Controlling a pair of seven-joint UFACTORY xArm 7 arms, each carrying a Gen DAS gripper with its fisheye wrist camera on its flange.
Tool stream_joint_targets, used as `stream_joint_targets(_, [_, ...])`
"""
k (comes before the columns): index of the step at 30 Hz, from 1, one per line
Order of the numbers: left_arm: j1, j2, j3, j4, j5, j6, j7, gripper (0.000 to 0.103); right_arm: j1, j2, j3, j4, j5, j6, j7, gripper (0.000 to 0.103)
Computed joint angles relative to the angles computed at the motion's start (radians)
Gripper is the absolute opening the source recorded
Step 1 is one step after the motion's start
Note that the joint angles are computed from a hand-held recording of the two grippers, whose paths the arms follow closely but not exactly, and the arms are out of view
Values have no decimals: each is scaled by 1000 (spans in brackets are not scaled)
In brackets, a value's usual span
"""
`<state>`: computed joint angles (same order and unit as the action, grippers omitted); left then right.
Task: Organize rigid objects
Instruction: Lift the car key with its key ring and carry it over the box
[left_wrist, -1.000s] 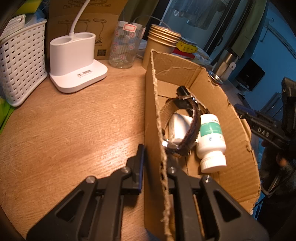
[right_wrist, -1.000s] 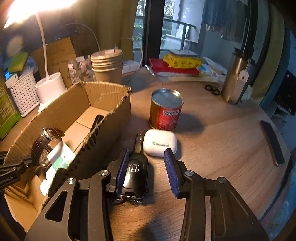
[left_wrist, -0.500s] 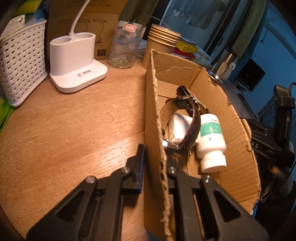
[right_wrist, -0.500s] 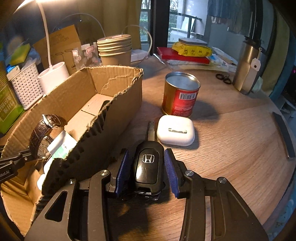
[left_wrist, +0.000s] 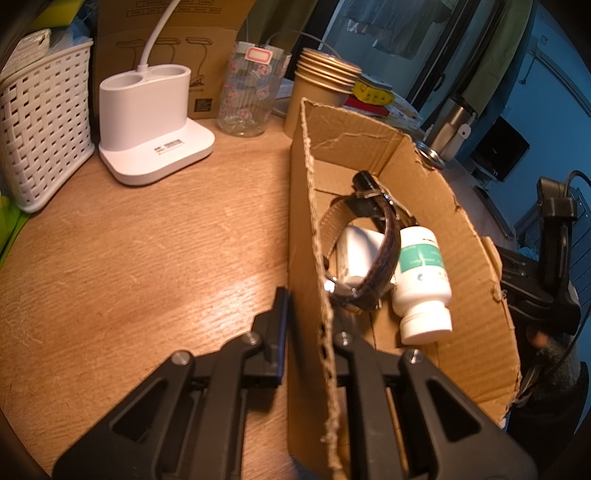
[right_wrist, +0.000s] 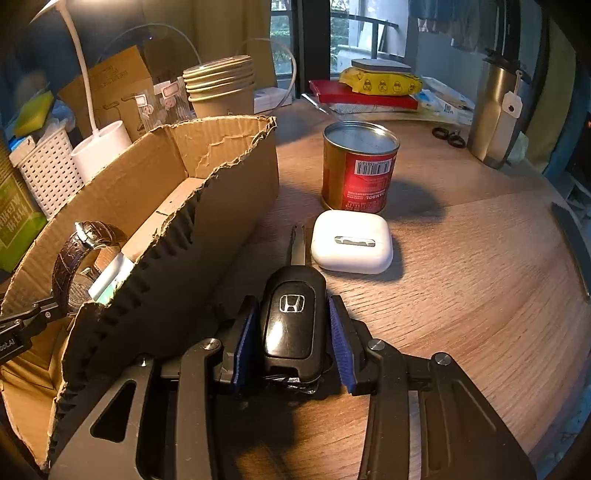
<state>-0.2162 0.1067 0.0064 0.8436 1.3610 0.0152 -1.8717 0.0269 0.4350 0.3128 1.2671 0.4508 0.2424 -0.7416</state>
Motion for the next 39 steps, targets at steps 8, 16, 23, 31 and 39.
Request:
stream_joint_targets(8, [-1,0,0,0,-1,0,0,10,-12,-20,13,-20,18,-9,-18,39])
stream_joint_targets(16, [0,0,0,0,0,0,-1,10,-32,-60,32,-46,72,-32,-70,39])
stream_joint_targets(23, [-1,0,0,0,0,1,-1,10,-35,-96,32,-64,117,-45,-113,39])
stream_joint_targets(31, [0,0,0,0,1,1,-2,10,-31,-132,28,-75,173,-62,-160,39])
stream_joint_targets(39, [0,-1,-1,0,1,1,-2,10,-14,-152,12,-63,204,-66,-183,39])
